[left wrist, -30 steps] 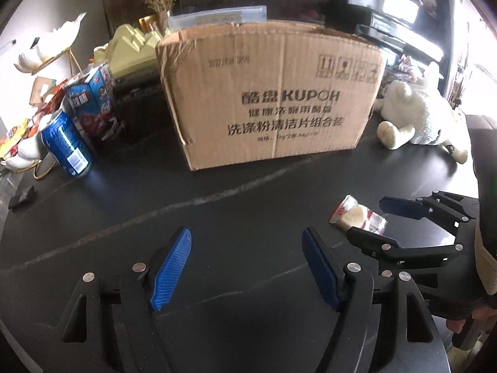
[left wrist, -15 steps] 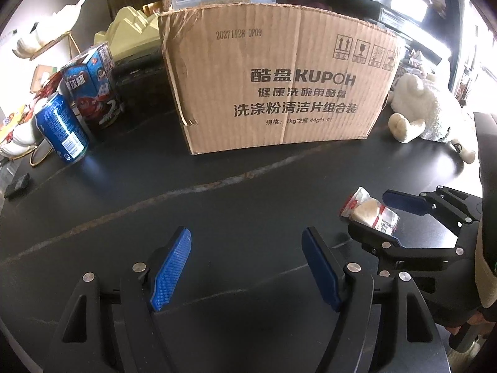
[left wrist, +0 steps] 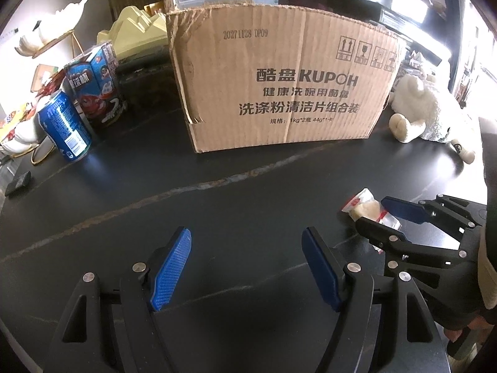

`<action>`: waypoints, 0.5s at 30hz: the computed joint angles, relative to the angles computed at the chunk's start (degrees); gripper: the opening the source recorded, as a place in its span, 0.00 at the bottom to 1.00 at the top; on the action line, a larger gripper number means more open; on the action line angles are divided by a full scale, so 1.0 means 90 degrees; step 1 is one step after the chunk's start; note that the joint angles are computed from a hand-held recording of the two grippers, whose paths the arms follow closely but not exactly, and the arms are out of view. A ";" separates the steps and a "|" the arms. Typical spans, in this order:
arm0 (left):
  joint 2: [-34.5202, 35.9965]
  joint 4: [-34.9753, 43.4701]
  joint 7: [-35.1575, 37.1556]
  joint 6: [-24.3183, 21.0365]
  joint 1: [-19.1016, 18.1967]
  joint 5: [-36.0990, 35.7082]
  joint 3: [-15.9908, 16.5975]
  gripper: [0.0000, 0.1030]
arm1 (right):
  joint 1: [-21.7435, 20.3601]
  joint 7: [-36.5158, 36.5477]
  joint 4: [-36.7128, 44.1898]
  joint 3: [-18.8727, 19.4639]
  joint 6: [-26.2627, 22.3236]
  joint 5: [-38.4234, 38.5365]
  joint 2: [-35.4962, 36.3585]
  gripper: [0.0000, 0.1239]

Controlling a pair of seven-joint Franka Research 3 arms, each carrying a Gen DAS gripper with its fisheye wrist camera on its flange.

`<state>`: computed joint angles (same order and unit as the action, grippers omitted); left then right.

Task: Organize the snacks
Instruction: 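Grasp the white-red cake packet with the right tool, then carry the cake packet into the box with the right tool and open it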

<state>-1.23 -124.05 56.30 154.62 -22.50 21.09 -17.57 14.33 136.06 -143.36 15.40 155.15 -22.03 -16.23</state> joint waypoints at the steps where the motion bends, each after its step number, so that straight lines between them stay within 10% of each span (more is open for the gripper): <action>1: -0.0043 -0.0041 0.0008 0.0037 0.0003 -0.0015 0.0006 0.71 | 0.0004 0.0038 -0.0012 0.0015 0.0009 -0.0005 -0.0043 0.32; 15: -0.0785 -0.0445 0.0643 0.0467 0.0028 -0.0584 0.0119 0.71 | -0.0238 0.1105 0.0088 0.0644 -0.0272 -0.0428 -0.0868 0.32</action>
<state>-8.30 -128.05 62.09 158.82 -22.25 15.84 -16.50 12.19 146.01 -142.57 21.20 152.70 -25.89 -24.05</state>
